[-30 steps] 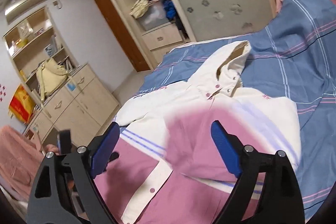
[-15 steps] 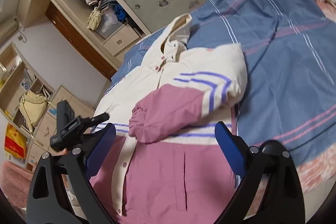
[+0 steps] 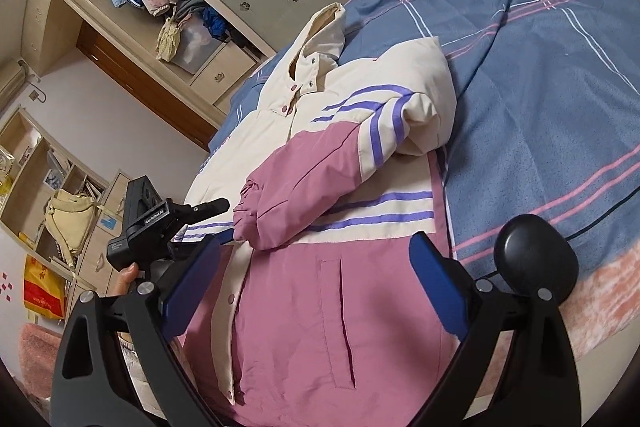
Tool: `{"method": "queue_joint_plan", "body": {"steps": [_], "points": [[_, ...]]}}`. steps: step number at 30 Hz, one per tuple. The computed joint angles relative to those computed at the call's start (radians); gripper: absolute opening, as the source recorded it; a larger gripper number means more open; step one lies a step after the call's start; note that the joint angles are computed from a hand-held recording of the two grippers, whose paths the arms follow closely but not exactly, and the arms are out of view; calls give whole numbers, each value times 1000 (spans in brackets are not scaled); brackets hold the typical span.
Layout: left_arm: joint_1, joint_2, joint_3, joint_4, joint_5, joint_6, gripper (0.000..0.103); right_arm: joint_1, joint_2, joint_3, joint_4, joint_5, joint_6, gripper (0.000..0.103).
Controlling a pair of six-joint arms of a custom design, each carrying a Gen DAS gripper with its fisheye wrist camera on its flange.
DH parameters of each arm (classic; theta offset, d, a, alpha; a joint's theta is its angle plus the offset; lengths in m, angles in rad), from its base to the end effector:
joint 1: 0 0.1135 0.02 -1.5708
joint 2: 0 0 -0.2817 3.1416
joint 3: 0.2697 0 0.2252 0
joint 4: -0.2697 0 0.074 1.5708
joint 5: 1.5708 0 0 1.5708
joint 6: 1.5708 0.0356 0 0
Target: Fold large clothes
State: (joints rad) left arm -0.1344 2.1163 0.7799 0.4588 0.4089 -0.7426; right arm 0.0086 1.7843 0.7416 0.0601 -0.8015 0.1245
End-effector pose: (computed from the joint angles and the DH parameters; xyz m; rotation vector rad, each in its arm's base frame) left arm 0.3381 -0.0600 0.0751 -0.5806 2.4872 -0.8687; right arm 0.2955 0.0281 0.1494 -0.1691 2.4238 1.0673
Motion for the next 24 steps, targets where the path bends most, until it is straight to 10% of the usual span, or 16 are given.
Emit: {"method": "queue_joint_plan", "body": {"steps": [4,13,14,16,18,24], "points": [[36,15,-47,152,126,-46,87,-6,1,-15,13,7,-1,95],[-19,99,83,60,122,-26,87,-1,15,-43,40,2,18,95],[-22,103,81,73,120,-28,77,0,20,-46,46,4,22,95],[-18,118,82,99,150,-30,8,0,27,-51,54,3,29,95],[2,132,80,132,193,-45,7,3,30,-53,60,14,39,95],[140,-71,-37,145,-82,-9,7,19,29,-70,100,71,57,95]]}}
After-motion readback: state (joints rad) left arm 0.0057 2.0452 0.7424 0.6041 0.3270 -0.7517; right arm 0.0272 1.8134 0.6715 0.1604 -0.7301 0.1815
